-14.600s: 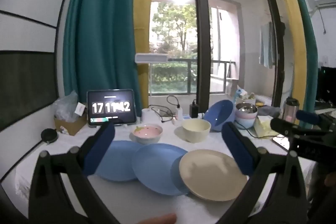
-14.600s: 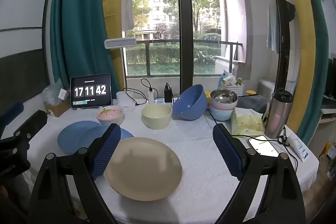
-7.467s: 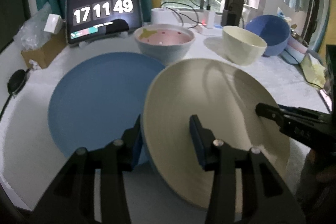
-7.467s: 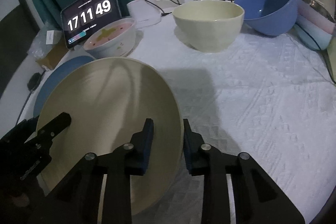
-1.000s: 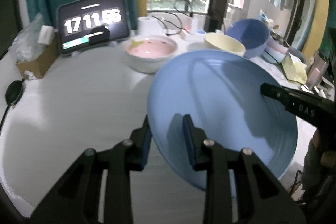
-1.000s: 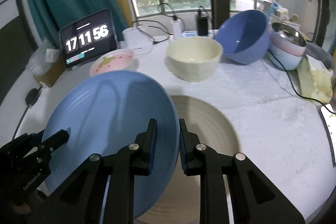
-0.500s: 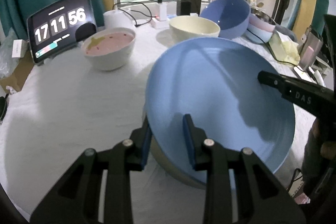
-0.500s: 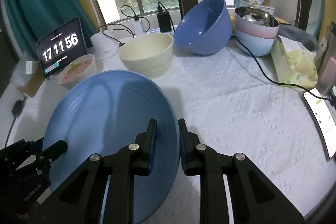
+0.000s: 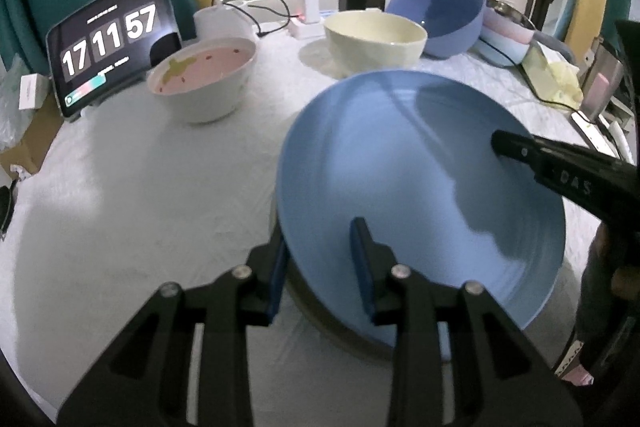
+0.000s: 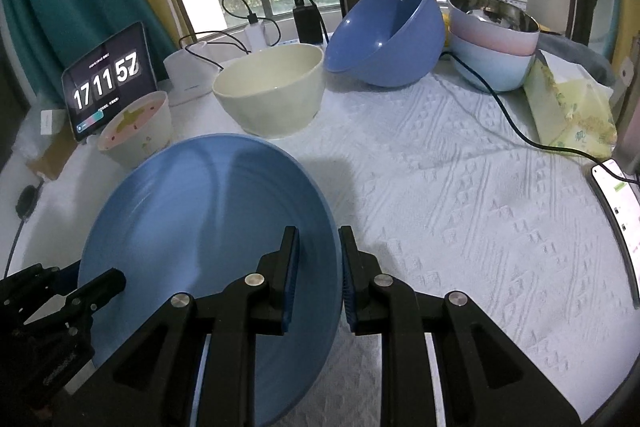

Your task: Organize plates and bowls

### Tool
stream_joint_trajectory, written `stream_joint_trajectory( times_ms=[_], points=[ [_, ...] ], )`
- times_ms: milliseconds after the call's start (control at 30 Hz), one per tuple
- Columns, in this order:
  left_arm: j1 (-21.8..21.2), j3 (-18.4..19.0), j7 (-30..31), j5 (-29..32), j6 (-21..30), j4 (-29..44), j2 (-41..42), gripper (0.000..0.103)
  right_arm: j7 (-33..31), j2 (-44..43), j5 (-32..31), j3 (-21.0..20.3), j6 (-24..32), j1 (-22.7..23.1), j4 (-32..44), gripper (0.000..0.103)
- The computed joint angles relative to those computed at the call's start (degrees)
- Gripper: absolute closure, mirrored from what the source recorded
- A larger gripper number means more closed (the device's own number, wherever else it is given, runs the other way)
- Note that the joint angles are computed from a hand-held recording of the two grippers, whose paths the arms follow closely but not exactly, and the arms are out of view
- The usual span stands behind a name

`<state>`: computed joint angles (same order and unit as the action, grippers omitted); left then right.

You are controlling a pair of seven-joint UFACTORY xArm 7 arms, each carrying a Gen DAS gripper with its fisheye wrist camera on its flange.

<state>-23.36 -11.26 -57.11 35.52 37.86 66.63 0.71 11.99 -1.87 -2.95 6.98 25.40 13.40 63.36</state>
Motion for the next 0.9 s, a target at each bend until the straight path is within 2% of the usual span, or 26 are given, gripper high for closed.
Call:
stream_joint_trajectory(
  times_ms=[167,233,300,367,400,533,633,767,900],
  points=[
    [0.3,0.0,0.5,-0.4,-1.3,-1.1,-0.9,0.071,-1.3,0.2,1.3,-0.1,-1.4,0.1,-0.8,0.078],
    [0.3,-0.2,-0.2,0.4,-0.1,-1.1,-1.3,0.069,-1.7,0.6,1.6,0.0,-1.3,0.2,-0.6,0.070],
    [0.5,-0.3,-1.0,0.5,1.1,-1.4,-1.7,0.062,-2.0,1.6,1.9,0.0,1.3,0.2,0.3,0.069],
    [1.0,-0.3,-2.5,1.5,0.8,-2.3,-2.5,0.058,-4.0,1.7,4.4,-0.1,0.7,0.3,-0.2,0.065],
    [1.2,-0.4,-2.8,1.6,1.2,-2.4,-2.5,0.057,-3.1,1.6,3.2,-0.1,0.7,0.3,-0.2,0.063],
    [1.8,-0.4,-2.8,0.5,1.3,-3.0,-2.9,0.057,-4.3,1.7,4.1,-0.3,1.0,0.1,0.1,0.061],
    [2.5,-0.4,-5.0,0.6,1.0,-3.8,-3.9,0.056,-5.1,1.8,5.9,-0.5,1.3,-0.2,0.4,0.060],
    [4.2,-0.3,-10.7,1.2,-2.1,-5.0,-5.1,0.045,-4.6,1.3,6.7,-0.7,1.6,-0.6,0.4,0.059],
    [4.8,-0.6,-11.4,1.6,-3.0,-4.4,-4.0,0.045,-4.4,0.0,6.7,-0.8,1.4,-0.8,0.3,0.059]
  ],
)
